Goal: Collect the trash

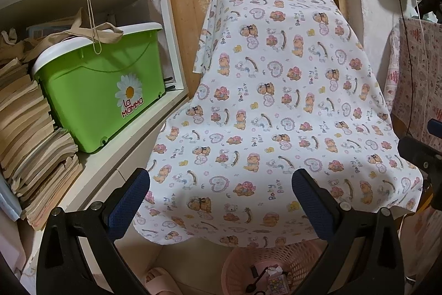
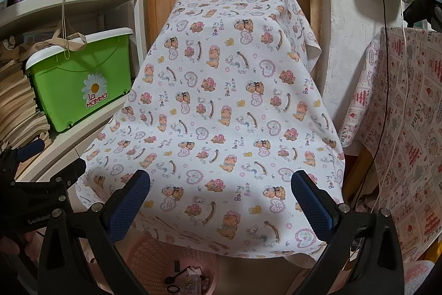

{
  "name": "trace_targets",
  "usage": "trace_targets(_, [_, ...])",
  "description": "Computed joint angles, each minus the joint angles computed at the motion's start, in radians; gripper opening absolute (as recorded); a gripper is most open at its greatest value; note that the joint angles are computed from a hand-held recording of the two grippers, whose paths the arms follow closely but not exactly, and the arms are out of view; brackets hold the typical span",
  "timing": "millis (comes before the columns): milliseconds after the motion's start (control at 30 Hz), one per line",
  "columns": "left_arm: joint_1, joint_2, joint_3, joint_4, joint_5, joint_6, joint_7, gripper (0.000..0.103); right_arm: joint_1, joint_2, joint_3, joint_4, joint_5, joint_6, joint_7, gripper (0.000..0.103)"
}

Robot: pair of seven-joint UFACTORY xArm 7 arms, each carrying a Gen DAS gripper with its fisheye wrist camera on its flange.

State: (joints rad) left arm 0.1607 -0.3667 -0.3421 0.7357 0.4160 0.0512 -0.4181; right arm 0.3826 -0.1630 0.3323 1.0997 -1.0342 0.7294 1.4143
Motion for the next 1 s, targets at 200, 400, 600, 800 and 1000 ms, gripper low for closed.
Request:
trace_targets(200, [-0.010, 0.000, 0.012, -0.004, -0.002, -0.019, 0.013, 0.102, -0.002, -0.002, -0.002, -0.004, -0.001, -0.006, 0.001, 0.103])
trace_targets(400, [-0.009, -0.009, 0.014, -0.012, -0.025, -0.037, 0.035, 0.102, -0.002, -0.001, -0.002, -0.003, 0.000, -0.006, -0.001, 0.103])
trace_targets(600, [-0.018, -0.015, 0.020, -0.020, -0.050, -0.043, 0.069, 0.102, 0.003, 0.006, 0.001, 0.002, 0.014, 0.010, 0.004, 0.103])
trace_targets(800, [0.037, -0.027, -0.031, -0.028, -0.050, -0.069, 0.072, 0.102, 0.012, 0.030, -0.005, 0.016, 0.030, 0.025, 0.010, 0.103])
trace_targets(1000, [0.042, -0.036, -0.038, -0.038, -0.064, -0.080, 0.091, 0.102, 0.026, 0.042, -0.014, 0.025, 0.031, 0.038, 0.010, 0.103])
